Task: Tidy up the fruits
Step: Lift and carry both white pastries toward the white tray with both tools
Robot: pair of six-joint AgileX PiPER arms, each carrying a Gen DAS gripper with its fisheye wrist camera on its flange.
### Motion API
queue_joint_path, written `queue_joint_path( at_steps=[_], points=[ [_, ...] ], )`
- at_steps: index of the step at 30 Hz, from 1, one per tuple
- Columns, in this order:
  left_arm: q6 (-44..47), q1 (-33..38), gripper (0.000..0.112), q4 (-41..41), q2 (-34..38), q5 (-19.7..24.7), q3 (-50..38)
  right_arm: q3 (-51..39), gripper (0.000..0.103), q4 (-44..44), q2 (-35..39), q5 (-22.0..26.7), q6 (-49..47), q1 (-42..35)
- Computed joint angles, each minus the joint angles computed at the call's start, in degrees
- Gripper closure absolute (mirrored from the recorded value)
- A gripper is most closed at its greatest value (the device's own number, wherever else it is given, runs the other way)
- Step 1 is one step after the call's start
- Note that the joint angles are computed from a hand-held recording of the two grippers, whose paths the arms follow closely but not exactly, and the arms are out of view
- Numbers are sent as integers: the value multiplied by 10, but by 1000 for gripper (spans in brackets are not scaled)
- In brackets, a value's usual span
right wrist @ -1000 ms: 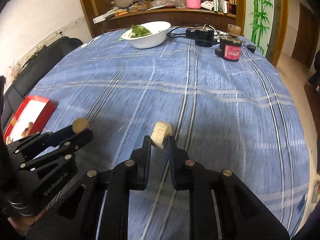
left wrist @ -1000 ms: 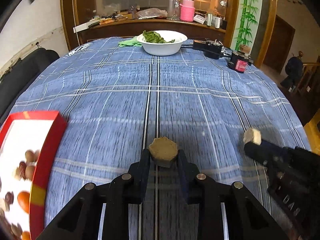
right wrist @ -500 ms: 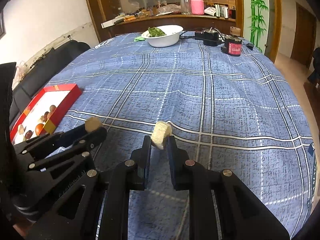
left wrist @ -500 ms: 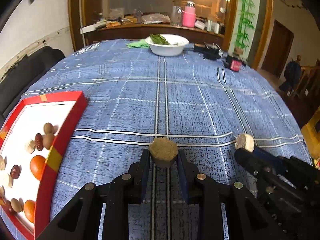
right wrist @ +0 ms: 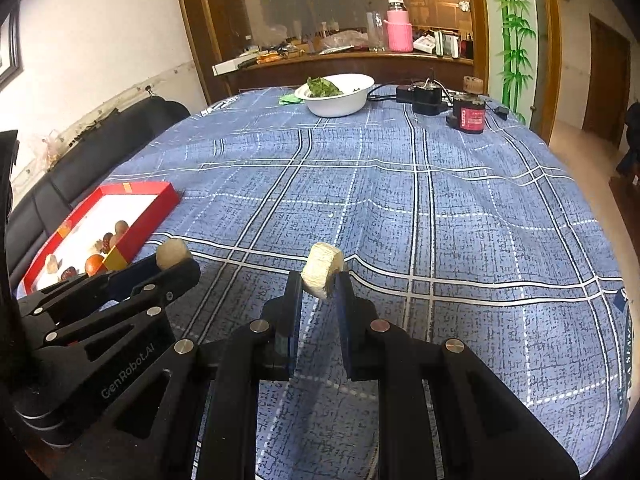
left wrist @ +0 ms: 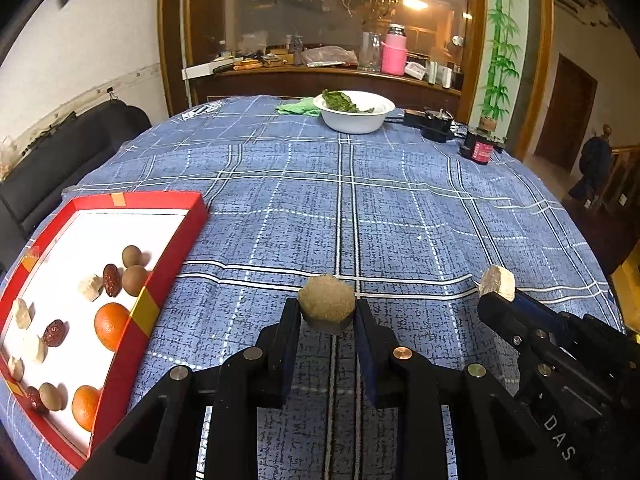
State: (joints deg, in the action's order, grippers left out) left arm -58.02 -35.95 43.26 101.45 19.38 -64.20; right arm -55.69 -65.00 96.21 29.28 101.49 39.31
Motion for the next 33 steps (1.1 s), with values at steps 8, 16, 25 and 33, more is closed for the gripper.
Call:
queue_joint_path(
  at_steps=[8, 16, 25, 33],
  points=[
    [-44, -4, 86, 36, -2, 7, 3, 6, 88, -26, -4, 3, 25, 5],
    [-84, -9, 86, 74, -4, 17, 5, 12, 88, -45, -9, 3, 42, 9],
    [-113, -11, 86, 97, -10, 17, 13, 15, 88, -54, -12, 5, 52, 11],
    [-148, -5, 86, 123, -17, 3, 24, 14, 88, -55, -13, 5, 51, 11]
  ],
)
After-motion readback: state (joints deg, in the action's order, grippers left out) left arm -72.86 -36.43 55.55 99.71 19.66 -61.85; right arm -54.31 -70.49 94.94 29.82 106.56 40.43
